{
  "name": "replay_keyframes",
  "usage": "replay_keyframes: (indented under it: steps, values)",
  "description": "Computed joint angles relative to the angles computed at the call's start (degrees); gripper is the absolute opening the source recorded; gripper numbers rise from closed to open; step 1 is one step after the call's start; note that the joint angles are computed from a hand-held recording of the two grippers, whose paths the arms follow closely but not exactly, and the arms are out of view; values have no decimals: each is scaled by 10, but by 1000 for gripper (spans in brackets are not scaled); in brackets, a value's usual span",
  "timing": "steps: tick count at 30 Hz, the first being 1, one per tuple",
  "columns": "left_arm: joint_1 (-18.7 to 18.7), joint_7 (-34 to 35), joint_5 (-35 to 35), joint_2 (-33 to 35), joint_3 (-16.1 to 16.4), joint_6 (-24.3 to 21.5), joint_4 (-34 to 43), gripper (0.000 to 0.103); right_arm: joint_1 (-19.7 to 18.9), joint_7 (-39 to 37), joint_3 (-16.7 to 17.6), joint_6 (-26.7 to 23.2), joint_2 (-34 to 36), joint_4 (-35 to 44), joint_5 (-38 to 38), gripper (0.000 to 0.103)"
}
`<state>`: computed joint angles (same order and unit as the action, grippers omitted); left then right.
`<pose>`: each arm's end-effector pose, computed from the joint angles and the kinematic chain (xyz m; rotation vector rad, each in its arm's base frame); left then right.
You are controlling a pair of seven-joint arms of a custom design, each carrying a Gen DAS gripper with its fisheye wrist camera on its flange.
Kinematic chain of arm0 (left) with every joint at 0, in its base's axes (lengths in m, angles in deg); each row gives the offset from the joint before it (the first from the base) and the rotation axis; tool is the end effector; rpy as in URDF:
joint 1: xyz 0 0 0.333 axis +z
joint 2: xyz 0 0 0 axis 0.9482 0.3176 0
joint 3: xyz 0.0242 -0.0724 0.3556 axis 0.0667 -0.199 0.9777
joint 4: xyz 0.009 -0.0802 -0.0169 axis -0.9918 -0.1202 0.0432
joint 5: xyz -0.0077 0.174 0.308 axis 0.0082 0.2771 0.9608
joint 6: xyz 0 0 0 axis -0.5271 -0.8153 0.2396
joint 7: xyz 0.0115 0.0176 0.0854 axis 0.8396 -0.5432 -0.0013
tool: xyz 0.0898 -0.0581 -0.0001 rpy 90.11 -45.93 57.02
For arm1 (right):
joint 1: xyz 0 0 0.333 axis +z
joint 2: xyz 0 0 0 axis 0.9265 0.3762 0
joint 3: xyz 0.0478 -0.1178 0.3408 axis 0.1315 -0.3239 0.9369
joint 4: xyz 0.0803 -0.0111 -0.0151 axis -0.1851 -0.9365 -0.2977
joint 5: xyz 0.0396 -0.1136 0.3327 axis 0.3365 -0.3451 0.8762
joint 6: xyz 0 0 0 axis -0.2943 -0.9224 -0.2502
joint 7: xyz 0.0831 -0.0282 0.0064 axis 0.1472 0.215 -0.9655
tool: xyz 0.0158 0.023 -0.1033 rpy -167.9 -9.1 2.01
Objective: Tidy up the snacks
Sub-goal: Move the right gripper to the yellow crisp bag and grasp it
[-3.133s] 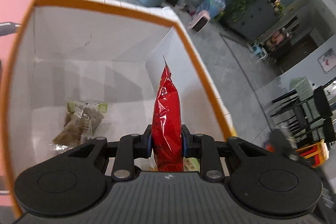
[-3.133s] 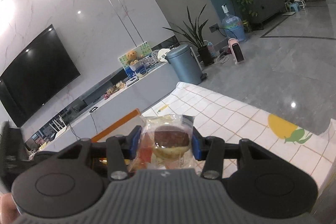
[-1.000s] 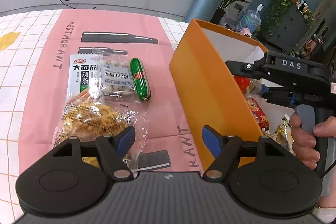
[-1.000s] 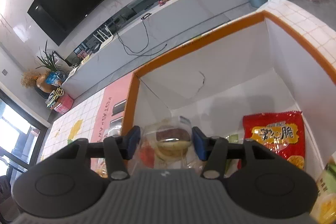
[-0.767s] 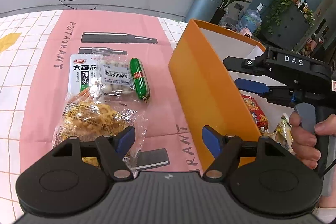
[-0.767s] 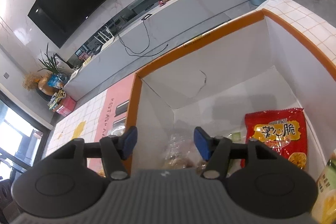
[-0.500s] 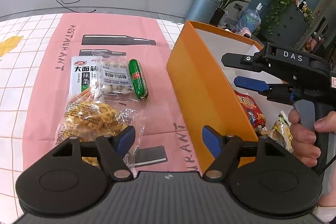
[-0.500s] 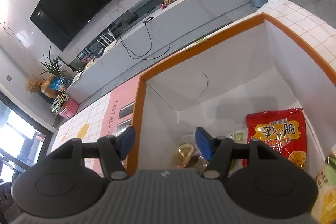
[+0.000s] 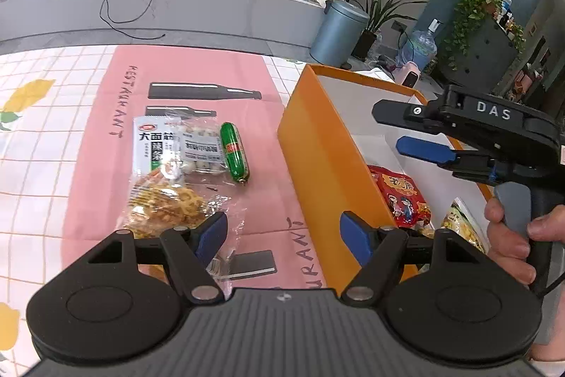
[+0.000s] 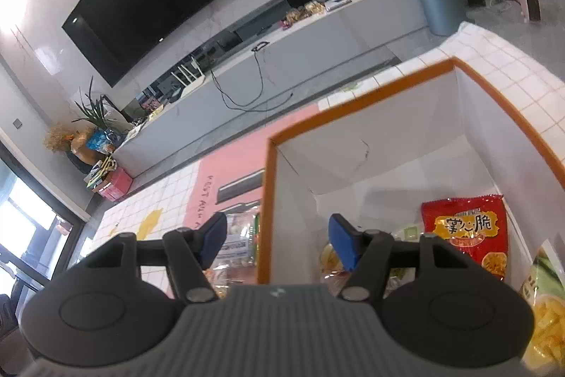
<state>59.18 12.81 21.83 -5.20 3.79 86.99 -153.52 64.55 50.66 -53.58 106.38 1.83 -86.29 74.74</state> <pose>0.4829 -0.2433 0.4448 -2.1253 1.5027 -0.9344 0.6677 0.0195 0.4588 -1.7352 1.3205 0.0482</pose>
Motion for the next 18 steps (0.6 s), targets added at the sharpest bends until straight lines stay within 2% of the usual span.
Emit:
replay_keyframes:
  steps: [8,15,18]
  values:
    - [4,-3,-6,-48,-14,-23,-34,85,2,-35,-6,5,-50,-53,48,64]
    - [23,-13,-11,-100,-28,-33,-71,85,17,-121,-17,0,-98,-109,115,64]
    - [35,-10,-27,-127,-33,-42,-95,85,23,-147,-25,-21,-116,-128,134,66]
